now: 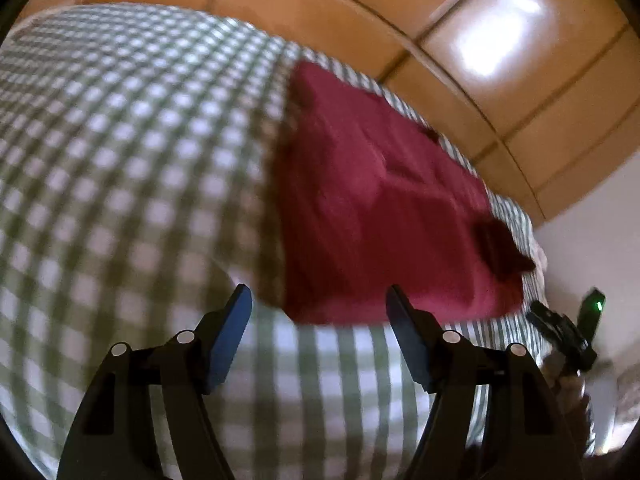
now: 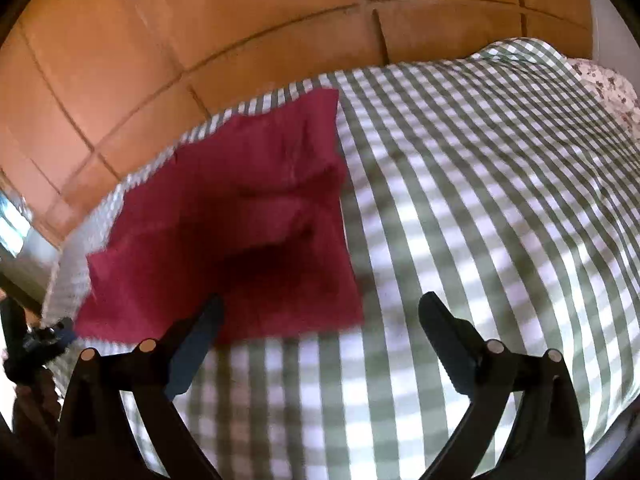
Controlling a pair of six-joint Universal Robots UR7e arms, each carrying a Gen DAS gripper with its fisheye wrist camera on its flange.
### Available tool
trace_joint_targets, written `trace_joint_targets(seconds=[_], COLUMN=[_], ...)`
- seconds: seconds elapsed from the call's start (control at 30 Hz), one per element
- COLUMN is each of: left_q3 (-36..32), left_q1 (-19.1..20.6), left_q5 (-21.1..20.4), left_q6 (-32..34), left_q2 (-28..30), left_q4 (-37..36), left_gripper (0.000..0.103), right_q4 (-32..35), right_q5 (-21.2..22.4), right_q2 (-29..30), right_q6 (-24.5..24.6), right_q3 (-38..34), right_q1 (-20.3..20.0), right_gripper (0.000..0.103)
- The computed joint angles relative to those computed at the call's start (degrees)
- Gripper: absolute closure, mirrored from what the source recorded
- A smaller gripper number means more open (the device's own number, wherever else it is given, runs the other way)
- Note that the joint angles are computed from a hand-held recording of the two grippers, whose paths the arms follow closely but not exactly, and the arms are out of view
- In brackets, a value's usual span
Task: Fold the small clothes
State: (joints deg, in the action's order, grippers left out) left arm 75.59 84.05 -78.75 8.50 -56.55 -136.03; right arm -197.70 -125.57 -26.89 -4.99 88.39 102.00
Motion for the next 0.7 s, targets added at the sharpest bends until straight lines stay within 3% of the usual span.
trace_joint_targets(seconds=[0.07, 0.1, 0.13, 0.17, 0.2, 0.23, 0.27, 0.3, 0.43, 0.7], left_q3=[1.13, 1.01, 0.35, -0.15, -0.66, -1.15, -0.84, -0.04, 2.58, 10.37], left_q1=[-0.96, -1.16, -1.41, -1.51, -1.59, -1.67, -1.83, -2.13, -2.62, -2.63], left_q5=[2.33, 2.89, 3.86, 4.37, 4.74, 5.02, 5.35, 6.01, 6.90, 6.25], left_q6=[1.16, 1.33, 1.14, 0.86, 0.72, 0.71, 1.12, 2.08, 3.91, 2.75], left_q2=[0.55, 0.95, 1.77, 2.21, 2.65, 3.00, 2.87, 2.48, 0.40, -6.67], left_q4=[-1.05, -1.33, -1.16, -0.93, -0.58, -0.26, -0.59, -1.25, -1.36, 0.70], left_gripper=[0.038, 0.048, 0.052, 0.064, 0.075, 0.076, 0.079, 0.081, 0.085, 0.085], right_q4=[0.48, 0.67, 2.42, 4.38, 6.04, 6.87, 6.81, 6.82, 4.34, 0.50], right_q5=[-0.75, -0.66, -0.43, 0.06, -0.35, -1.92, -1.48, 0.07, 2.42, 4.14], right_q2=[1.65, 2.43, 3.41, 3.85, 4.31, 5.33, 5.38, 4.78, 2.53, -3.26], right_q6=[-1.48, -2.02, -2.28, -2.15, -1.76, -1.91, -2.37, -1.87, -0.78, 2.63], right_q3=[-2.23, -3.59, -5.84, -7.18, -8.36, -10.04, -10.09, -9.11, -4.06, 10.22], right_q1=[-0.14, -0.26, -0.46, -0.76, -0.87, -0.68, -0.72, -0.87, -0.88, 0.49], right_gripper=[0.006, 0.008, 0.019, 0.039, 0.048, 0.053, 0.066, 0.071, 0.079, 0.081])
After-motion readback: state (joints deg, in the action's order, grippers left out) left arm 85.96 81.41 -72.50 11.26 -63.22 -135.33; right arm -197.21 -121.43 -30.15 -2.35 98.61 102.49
